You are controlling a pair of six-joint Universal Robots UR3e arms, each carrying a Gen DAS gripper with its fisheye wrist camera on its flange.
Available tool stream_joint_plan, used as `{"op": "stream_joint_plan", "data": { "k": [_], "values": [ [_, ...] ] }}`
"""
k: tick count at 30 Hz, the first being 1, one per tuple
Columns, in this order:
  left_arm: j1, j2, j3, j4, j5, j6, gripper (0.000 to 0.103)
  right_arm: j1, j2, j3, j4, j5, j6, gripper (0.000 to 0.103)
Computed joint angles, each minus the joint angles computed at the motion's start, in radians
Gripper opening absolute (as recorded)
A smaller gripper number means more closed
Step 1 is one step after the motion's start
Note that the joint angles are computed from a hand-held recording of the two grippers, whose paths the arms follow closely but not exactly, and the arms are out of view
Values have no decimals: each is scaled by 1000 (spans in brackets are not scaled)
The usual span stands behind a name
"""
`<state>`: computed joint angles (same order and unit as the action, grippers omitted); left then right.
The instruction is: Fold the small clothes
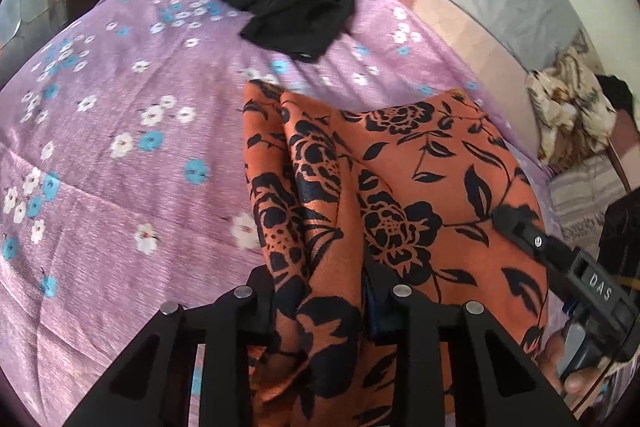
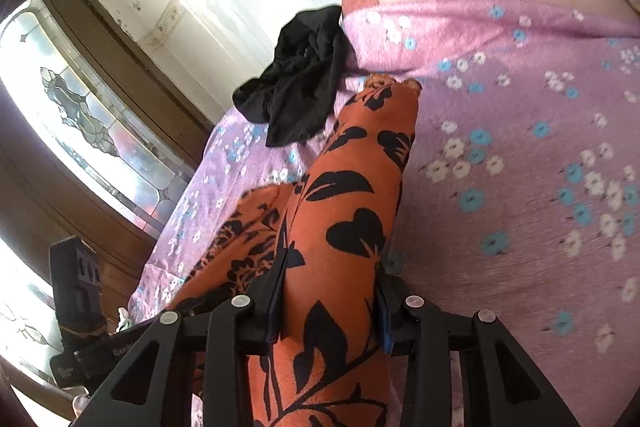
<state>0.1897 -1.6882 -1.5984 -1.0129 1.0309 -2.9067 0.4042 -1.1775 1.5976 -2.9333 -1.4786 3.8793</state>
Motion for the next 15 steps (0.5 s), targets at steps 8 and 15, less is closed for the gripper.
{"op": "stream_joint_plan", "data": {
  "k": [8,15],
  "values": [
    [-96,159,-127,18,-5,52,29,-27,-229,257,-31,3,6,39],
    [-200,247,-231,35,51,55,29,-22,-419,536,-88,-11,56,38]
  ]
}}
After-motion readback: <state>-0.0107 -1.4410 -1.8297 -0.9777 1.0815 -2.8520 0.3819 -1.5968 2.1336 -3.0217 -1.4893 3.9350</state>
